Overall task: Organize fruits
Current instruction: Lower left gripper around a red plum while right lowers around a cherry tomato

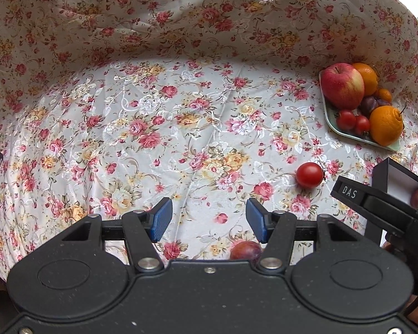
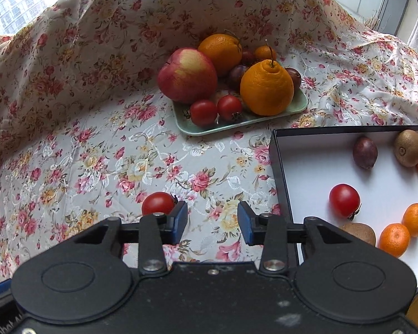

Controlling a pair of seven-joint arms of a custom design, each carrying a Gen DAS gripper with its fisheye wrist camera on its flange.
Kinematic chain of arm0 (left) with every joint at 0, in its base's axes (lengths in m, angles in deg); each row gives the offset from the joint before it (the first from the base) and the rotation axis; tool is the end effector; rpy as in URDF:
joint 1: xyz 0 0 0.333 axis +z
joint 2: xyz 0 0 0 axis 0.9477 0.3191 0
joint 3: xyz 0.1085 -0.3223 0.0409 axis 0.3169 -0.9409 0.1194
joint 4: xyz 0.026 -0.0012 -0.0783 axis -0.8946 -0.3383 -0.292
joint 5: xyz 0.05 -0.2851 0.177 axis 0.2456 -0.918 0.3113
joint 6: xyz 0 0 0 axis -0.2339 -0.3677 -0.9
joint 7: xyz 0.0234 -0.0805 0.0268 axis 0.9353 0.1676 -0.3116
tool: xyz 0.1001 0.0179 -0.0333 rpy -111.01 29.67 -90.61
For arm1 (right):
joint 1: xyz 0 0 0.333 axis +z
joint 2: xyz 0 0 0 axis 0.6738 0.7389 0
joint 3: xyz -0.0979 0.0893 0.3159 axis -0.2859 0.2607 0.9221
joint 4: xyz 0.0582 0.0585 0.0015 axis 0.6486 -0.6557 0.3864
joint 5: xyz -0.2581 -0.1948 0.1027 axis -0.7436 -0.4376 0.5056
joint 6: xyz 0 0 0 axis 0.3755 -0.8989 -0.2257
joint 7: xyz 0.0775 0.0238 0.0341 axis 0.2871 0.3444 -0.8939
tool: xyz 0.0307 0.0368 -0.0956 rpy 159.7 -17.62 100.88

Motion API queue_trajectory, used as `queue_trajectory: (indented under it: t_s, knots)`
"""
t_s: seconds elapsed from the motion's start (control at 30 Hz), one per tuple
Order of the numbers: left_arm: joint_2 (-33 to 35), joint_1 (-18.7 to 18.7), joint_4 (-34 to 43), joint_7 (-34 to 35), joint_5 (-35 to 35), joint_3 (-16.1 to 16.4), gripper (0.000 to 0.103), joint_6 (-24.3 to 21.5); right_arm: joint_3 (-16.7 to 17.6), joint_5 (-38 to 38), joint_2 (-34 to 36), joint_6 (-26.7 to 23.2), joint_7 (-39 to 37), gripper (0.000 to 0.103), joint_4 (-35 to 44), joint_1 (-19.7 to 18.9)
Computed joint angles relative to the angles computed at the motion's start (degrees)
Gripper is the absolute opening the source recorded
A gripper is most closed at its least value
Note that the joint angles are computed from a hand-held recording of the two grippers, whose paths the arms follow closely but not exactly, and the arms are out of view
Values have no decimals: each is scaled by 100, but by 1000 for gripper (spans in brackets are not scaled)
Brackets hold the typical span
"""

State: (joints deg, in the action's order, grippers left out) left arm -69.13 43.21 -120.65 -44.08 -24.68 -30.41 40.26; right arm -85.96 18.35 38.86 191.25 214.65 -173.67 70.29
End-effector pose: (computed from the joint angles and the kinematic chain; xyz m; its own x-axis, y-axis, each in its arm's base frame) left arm 0.4532 -0.3695 0.4449 0.4352 -0.8999 0.0283 -0.8352 -0.4153 -0.3606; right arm 0.5057 0.2989 0.4006 0.0417 -0.9982 -0.0427 -0.9062 -0.0198 -0.4224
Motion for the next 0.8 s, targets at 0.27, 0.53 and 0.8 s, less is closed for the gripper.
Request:
queue_trajectory:
  t_s: [0.27, 0.53, 0.8]
  knots:
    - [-136, 166, -437, 379, -271, -43, 62, 359, 384, 1200, 21, 55, -1012, 40, 21, -285]
    - [-160, 202, -744, 753, -504, -98, 62, 882, 531, 2032, 108, -145, -1610, 36, 211, -364]
    - [-36, 166, -808, 1072, -794, -105, 62, 1400, 575, 2688, 148, -166, -1795, 36, 350, -483]
